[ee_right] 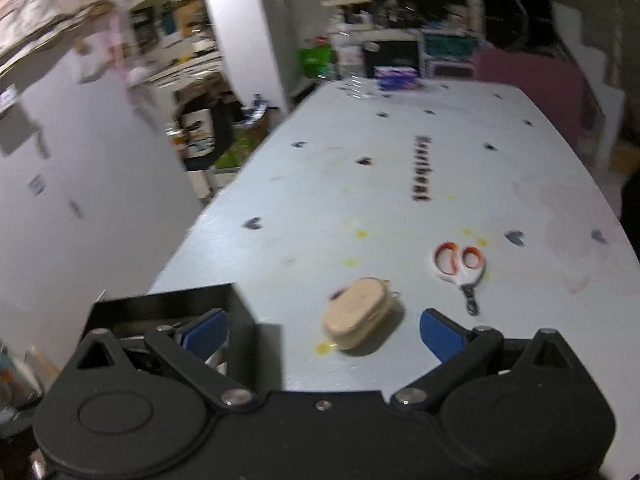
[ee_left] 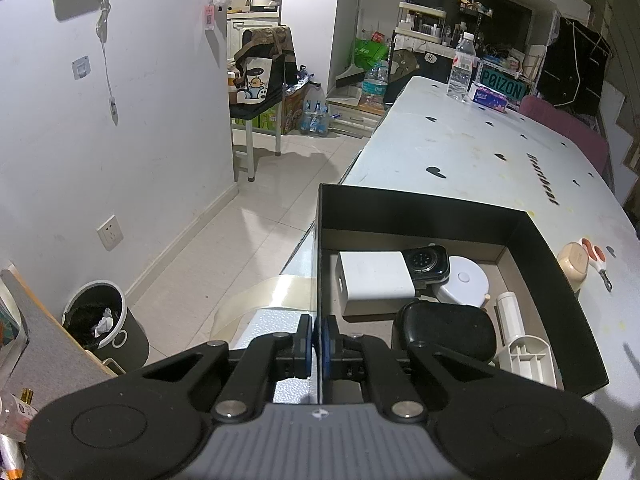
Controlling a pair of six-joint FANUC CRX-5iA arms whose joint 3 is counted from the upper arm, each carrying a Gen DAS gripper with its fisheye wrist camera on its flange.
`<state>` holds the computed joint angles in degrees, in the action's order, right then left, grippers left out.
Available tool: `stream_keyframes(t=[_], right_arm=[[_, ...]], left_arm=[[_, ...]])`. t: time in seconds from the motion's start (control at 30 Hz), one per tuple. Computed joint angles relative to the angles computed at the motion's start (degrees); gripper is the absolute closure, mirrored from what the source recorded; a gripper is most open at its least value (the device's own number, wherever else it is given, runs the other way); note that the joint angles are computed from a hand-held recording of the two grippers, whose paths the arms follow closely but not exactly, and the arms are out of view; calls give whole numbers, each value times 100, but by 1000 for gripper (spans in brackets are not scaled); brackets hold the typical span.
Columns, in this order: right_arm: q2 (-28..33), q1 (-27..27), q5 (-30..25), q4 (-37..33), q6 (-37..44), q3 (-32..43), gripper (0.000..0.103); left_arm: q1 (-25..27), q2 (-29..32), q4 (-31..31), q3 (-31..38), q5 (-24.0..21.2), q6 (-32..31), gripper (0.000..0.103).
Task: Organize rigid objects
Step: 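Move the right gripper over the beige earbud case, then grasp the beige earbud case with the right gripper and lift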
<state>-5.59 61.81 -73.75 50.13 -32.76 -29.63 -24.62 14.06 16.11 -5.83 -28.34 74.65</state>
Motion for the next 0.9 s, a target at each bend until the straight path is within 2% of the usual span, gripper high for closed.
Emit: stream_keyframes(t=[0.13, 0.2, 0.27, 0.47, 0.57, 0.63, 0.73, 0.9], right_arm=[[93, -373, 248, -240, -72, -67, 0], [88, -540, 504, -118, -203, -222, 1], [-126, -809, 1122, 349, -426, -650, 1], [-435, -1759, 2526, 1489, -1367, -1437, 4], [-432, -2235, 3291, 1942, -1459, -1645, 7], [-343, -2383, 3513, 1982, -1271, -1629, 12], [-239, -2365, 3526, 1670, -861, -1508, 19], [-461, -2223, 3654, 1579, -665, -1588, 18]], left_arm=[[-2, -1, -4, 2, -1, 6, 98], [-1, 0, 1, 0, 0, 1, 98], [-1, 0, 6, 0, 0, -3, 98], [-6, 1, -17, 6, -2, 15, 98], [-4, 4, -32, 15, -5, 19, 98], [7, -2, -40, 13, -2, 5, 98], [14, 5, -87, 24, 8, 15, 98], [20, 9, -98, 27, 11, 4, 98]])
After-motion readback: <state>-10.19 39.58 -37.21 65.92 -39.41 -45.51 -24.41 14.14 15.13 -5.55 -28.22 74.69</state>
